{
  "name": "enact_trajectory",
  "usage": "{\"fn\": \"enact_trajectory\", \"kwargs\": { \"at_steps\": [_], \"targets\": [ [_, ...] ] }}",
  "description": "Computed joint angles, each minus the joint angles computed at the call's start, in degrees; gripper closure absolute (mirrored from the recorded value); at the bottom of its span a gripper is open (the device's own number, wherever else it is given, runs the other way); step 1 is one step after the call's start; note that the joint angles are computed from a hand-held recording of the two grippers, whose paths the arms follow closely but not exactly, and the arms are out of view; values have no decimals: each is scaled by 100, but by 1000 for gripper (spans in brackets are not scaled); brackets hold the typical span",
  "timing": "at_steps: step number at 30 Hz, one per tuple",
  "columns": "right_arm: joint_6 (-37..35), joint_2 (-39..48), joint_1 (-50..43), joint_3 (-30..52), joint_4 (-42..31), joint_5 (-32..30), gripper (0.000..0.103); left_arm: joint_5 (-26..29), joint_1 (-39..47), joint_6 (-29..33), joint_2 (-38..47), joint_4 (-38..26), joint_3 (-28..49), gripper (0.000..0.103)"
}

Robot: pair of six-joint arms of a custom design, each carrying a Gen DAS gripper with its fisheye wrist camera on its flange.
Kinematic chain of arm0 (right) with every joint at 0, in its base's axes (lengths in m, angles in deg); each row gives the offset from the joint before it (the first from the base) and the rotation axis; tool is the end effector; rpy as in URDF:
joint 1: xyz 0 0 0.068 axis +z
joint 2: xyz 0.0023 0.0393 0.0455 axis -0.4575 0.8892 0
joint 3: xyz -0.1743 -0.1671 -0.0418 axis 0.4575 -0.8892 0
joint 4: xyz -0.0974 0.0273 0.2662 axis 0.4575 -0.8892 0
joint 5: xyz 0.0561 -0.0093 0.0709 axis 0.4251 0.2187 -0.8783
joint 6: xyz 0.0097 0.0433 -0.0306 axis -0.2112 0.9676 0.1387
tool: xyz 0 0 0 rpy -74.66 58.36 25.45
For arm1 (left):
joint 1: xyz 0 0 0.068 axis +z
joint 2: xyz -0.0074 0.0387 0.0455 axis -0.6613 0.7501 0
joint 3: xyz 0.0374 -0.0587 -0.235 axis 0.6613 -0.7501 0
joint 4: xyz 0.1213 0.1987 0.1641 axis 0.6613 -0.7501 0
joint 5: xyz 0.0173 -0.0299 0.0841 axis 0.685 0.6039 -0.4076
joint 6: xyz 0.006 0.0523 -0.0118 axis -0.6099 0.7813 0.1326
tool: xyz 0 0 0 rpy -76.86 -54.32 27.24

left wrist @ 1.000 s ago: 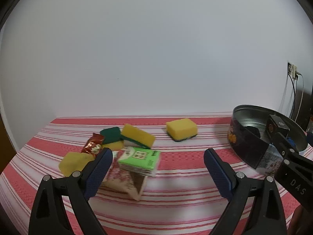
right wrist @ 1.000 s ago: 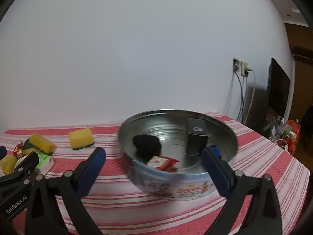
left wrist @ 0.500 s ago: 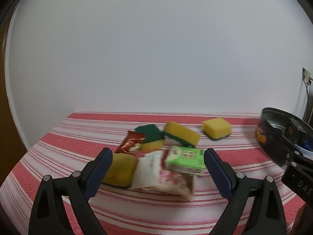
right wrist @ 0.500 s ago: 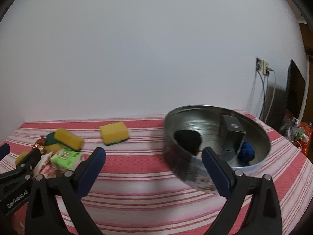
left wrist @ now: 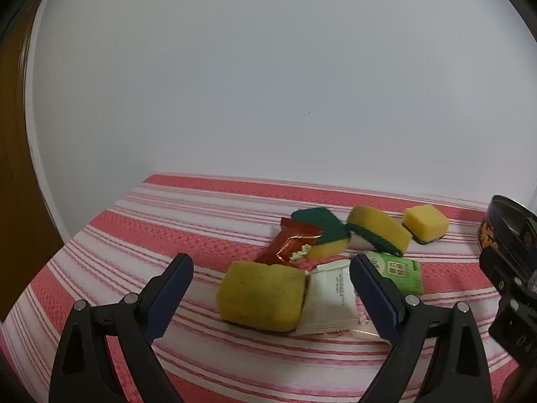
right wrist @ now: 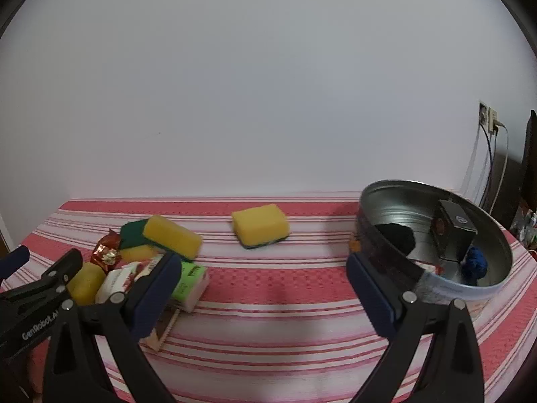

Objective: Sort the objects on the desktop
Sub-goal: 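Grasp the pink floral packet with the right tool while the left tool approaches the large yellow sponge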

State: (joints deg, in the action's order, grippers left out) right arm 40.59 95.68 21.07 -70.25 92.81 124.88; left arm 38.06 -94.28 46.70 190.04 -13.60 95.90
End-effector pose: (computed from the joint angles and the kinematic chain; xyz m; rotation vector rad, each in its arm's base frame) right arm 0.1582 0.1354 0.0404 0.2124 2.0118 -0.1408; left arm 0.1969 -0.2192 0.0428 -0.0004 2.0746 -0.0205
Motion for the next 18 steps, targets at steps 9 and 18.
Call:
{"fn": "enact_trajectory", "kwargs": {
  "at_steps": [9,18],
  "targets": [
    [28,-41,-153,-55,101,-295,3,216,170,-115,34,-331,139,7],
    [-22,162,-124,85,182,-368,3,273,207,-163,14,-462,173,7]
  ]
}}
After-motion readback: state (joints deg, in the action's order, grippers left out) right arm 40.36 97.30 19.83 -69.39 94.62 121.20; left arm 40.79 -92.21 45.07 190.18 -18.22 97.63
